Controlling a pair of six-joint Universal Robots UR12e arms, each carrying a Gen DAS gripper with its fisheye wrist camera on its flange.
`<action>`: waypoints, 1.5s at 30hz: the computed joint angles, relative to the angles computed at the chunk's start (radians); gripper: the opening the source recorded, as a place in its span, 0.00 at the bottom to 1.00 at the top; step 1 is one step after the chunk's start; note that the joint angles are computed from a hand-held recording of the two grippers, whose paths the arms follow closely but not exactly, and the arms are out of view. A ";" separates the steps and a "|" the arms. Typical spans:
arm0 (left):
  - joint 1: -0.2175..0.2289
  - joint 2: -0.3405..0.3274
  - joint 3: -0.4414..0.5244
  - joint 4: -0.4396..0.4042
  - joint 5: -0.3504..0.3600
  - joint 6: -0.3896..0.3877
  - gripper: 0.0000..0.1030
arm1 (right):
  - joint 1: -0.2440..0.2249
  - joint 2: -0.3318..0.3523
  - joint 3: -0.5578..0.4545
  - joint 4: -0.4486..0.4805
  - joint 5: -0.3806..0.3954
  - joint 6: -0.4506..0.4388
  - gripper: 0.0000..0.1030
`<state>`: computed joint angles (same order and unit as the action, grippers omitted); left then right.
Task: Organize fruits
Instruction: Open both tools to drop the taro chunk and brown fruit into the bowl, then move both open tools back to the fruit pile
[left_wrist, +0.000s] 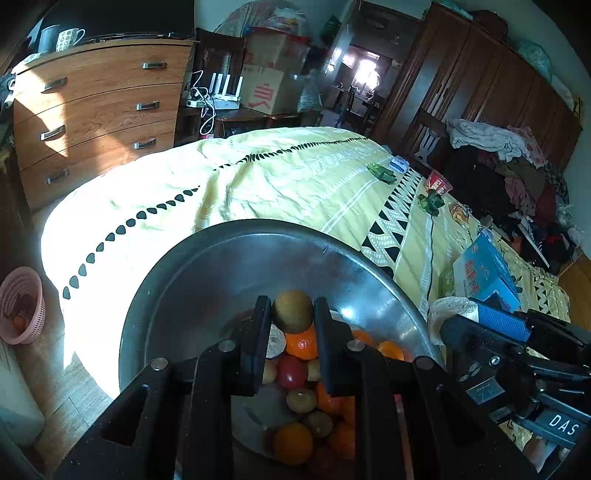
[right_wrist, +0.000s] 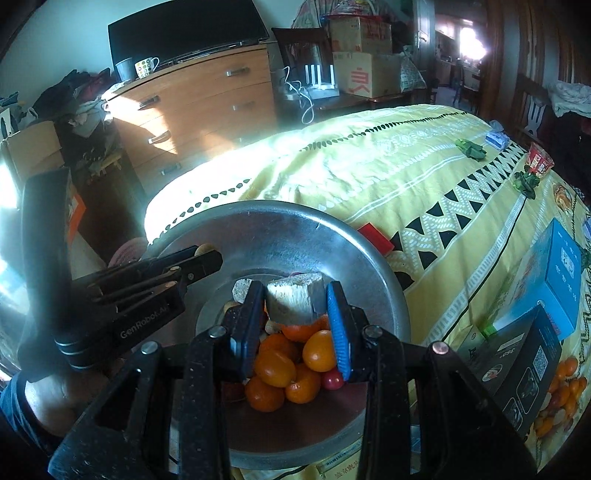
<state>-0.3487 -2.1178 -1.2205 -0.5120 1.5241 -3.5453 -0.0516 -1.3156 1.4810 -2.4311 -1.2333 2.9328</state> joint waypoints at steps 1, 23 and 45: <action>0.001 0.000 0.001 -0.003 0.001 -0.004 0.23 | 0.001 0.001 -0.001 0.002 -0.001 0.000 0.34; -0.017 0.006 0.014 -0.024 0.089 -0.015 0.66 | -0.016 -0.015 0.023 -0.053 0.003 0.047 0.77; -0.301 -0.195 0.368 -0.087 -0.090 0.309 0.75 | -0.394 -0.275 0.384 -0.228 -0.207 0.222 0.87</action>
